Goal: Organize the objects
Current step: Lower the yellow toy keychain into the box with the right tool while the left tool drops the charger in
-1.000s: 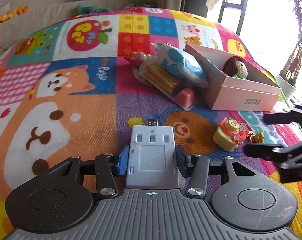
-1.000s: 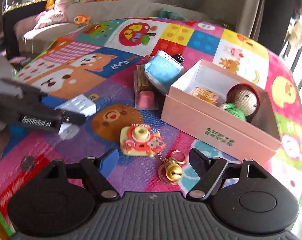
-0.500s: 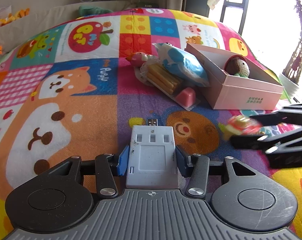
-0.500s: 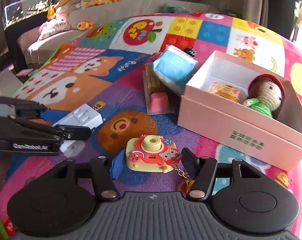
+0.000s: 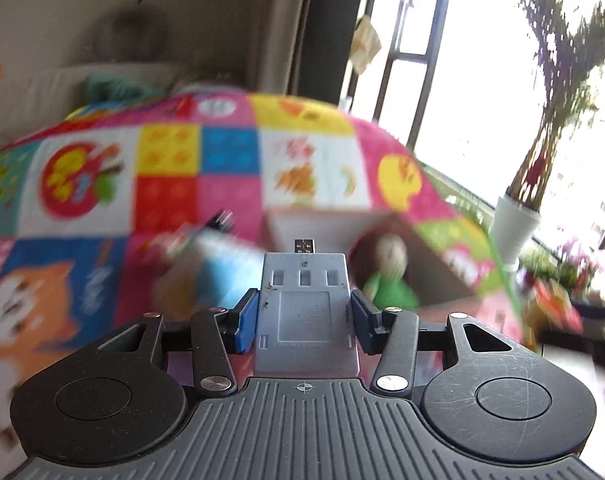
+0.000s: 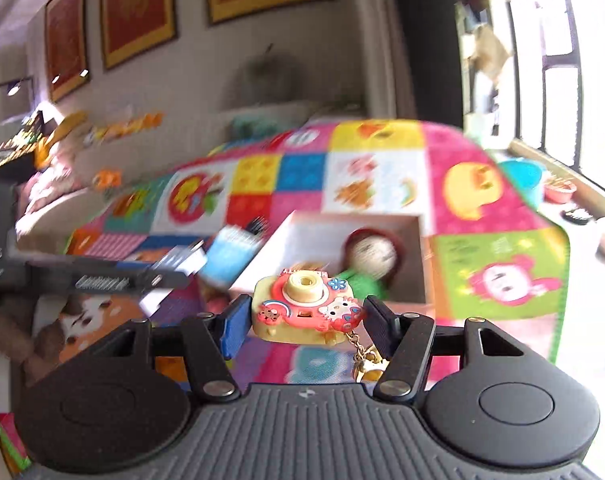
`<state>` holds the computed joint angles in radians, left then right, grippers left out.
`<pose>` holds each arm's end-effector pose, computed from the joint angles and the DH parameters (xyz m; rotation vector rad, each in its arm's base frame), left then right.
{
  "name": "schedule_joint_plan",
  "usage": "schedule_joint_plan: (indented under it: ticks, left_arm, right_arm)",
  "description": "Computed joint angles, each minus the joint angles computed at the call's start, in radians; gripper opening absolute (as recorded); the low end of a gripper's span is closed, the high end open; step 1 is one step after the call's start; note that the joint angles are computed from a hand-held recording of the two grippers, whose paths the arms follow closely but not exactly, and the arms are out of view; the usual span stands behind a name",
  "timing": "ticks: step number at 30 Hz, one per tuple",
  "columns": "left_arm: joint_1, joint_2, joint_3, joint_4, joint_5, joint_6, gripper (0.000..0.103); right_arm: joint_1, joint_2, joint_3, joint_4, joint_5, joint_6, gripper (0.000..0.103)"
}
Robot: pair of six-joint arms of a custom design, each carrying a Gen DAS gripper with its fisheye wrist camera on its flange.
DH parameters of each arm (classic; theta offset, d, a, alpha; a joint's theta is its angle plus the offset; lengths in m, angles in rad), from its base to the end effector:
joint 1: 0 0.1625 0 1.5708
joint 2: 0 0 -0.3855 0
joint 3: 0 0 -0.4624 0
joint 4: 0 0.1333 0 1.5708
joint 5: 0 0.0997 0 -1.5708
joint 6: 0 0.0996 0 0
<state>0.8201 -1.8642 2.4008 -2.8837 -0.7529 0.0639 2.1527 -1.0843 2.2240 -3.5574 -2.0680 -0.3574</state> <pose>-0.1255 -0.4365 0.3164 0.5455 2.3098 -1.2408 0.3493 -0.3748 0.0999 0.8761 -2.3581 1.1905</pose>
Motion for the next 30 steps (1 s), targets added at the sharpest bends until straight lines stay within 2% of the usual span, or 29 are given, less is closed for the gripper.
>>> schedule_joint_plan:
  ticks: [3,5,8,10,13,16,22,26,29,30]
  left_arm:
    - [0.055,0.229,-0.096,-0.209,-0.058,0.046,0.053]
    - [0.083,0.344,-0.140,-0.299,-0.057,0.083,0.053]
    - [0.114,0.423,-0.164,-0.288,-0.010,0.062,0.053]
    - [0.090,0.420,-0.138,-0.319,0.030,0.118,0.052]
    - [0.073,0.334,-0.101,-0.188,0.004,0.061,0.052]
    - [0.049,0.254,-0.051,-0.190,0.002,0.072,0.052]
    - [0.005,-0.027,0.066,-0.035,-0.003,-0.035,0.051]
    - [0.012,-0.164,0.110,0.051,-0.006,-0.106,0.051]
    - [0.027,-0.226,0.123,0.101,0.004,-0.149,0.051]
    - [0.033,-0.247,0.126,0.126,0.011,-0.163,0.051]
  right_arm:
    - [-0.019,-0.013,0.013,-0.023,0.005,0.015,0.061]
    - [-0.027,-0.014,0.015,-0.026,-0.005,0.028,0.061]
    - [-0.036,-0.025,0.030,-0.036,-0.024,0.022,0.061]
    - [-0.042,-0.038,0.044,-0.045,-0.036,0.017,0.061]
    - [-0.058,-0.049,0.045,-0.042,-0.044,0.020,0.061]
    - [-0.064,-0.039,0.025,-0.033,-0.052,0.035,0.061]
    - [-0.047,-0.008,-0.050,0.009,-0.040,0.023,0.061]
    - [-0.035,0.063,-0.207,0.053,0.013,-0.016,0.061]
    - [-0.030,0.169,-0.377,0.085,0.046,-0.023,0.061]
    - [-0.029,0.207,-0.435,0.108,0.043,-0.025,0.064]
